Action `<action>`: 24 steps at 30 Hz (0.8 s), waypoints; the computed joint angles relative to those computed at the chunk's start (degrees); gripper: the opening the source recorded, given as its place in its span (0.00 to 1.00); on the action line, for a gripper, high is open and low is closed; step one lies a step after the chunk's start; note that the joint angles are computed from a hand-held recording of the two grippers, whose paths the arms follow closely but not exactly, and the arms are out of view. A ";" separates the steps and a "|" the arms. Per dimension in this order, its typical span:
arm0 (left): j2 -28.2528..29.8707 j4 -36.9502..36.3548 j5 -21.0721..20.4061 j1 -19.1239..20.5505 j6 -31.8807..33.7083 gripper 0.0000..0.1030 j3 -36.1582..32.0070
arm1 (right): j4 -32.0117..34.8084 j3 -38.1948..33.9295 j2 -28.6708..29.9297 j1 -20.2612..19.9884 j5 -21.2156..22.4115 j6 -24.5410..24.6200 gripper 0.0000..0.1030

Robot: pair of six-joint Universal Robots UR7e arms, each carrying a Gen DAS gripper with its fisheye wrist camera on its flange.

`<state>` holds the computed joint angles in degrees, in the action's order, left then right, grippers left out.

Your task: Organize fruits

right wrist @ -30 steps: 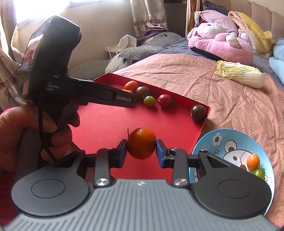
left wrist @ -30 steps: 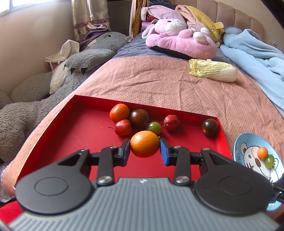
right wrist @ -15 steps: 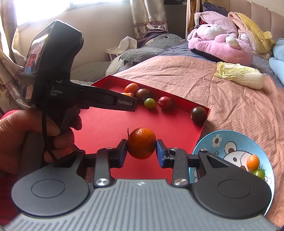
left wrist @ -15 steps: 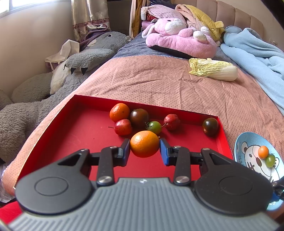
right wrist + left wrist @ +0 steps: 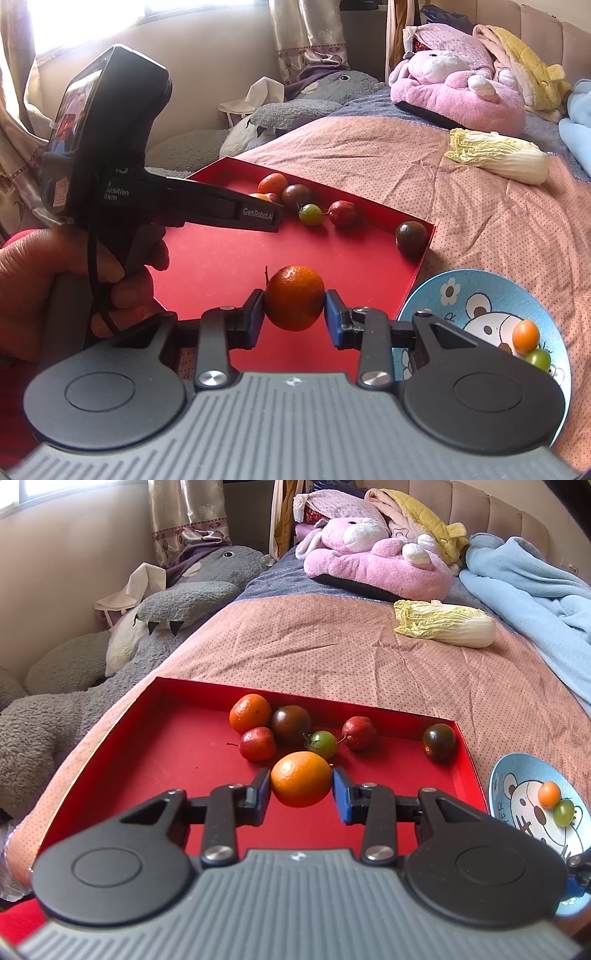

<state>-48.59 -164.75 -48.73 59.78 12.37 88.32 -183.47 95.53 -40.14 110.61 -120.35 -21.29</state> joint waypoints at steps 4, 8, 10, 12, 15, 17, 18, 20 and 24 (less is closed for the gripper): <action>0.04 0.03 0.02 -0.02 -0.02 0.38 -0.04 | -0.55 0.42 -0.28 -0.21 -0.07 0.24 0.39; 0.06 -0.02 0.13 0.07 0.24 0.38 0.00 | -0.98 0.90 -0.64 -0.44 -0.07 0.48 0.39; 0.11 -0.08 0.23 0.08 0.48 0.38 0.02 | -1.27 1.22 -0.83 -0.53 -0.05 0.64 0.39; 0.16 -0.10 0.37 0.10 0.74 0.38 0.03 | -1.52 1.52 -1.03 -0.66 0.00 0.82 0.39; 0.38 -0.11 0.66 0.01 1.02 0.38 -0.01 | -1.90 2.01 -1.41 -0.89 0.12 1.09 0.39; 0.40 -0.15 0.85 -0.07 1.24 0.38 0.09 | -2.18 2.25 -1.61 -1.05 0.22 1.19 0.39; 0.37 -0.14 0.87 -0.05 1.37 0.38 0.13 | -2.34 2.37 -1.69 -1.11 0.21 1.23 0.39; 0.47 -0.13 1.12 -0.16 1.61 0.38 0.12 | -2.72 2.64 -1.95 -1.36 0.25 1.28 0.39; 0.68 -0.19 1.48 -0.33 2.06 0.38 0.11 | -3.86 3.62 -2.71 -1.74 0.00 1.50 0.39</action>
